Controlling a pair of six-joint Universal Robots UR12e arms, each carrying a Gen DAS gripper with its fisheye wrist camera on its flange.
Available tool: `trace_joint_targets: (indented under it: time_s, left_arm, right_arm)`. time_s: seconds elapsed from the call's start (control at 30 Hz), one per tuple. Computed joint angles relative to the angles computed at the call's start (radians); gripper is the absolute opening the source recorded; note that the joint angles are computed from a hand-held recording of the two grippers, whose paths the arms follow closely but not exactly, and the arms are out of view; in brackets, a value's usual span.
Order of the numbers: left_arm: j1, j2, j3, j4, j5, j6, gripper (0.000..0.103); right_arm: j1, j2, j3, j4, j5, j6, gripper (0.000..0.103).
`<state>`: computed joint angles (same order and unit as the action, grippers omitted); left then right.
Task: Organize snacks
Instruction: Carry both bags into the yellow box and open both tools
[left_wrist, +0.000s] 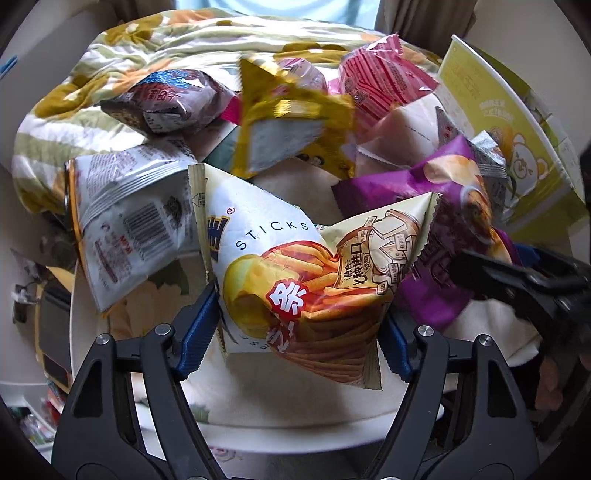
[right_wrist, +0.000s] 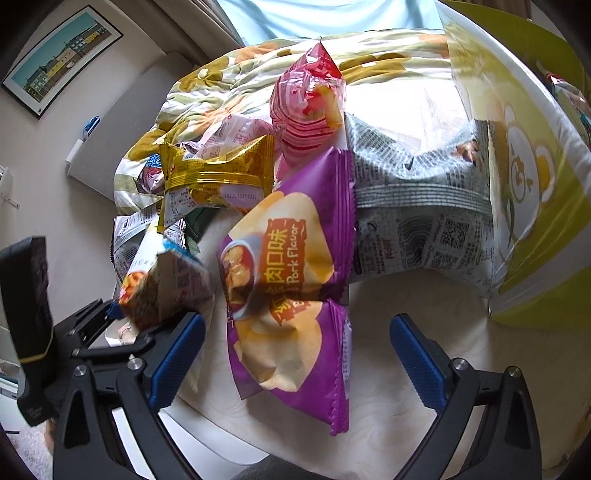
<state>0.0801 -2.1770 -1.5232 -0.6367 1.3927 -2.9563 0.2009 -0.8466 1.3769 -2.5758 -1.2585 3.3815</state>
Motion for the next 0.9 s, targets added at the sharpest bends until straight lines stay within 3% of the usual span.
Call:
trace_joint_targets:
  time_s: [0.23,0.3,0.4,0.7,0.9]
  left_arm:
    - [0.011,0.03,-0.041,0.013,-0.029,0.006,0.075]
    - [0.014,0.037,-0.046,0.012,-0.035,0.009,0.075]
    - [0.019,0.051,-0.058,0.013,-0.049,0.014,0.075]
    - [0.039,0.095,-0.049,0.012,-0.139,0.04,0.075]
    - [0.037,0.099,0.006,0.036,-0.208,0.1,0.075]
  right_arm:
    - [0.01,0.025,-0.038,0.034,-0.005,-0.016,0.084]
    - [0.013,0.03,-0.048,0.052,0.001,-0.029,0.064]
    - [0.021,0.027,-0.051,0.061,-0.018,-0.036,0.053]
    - [0.029,-0.031,-0.017,0.021,-0.074,-0.007,0.052]
    - [0.029,-0.085,0.009,-0.071,-0.13,0.046,0.052]
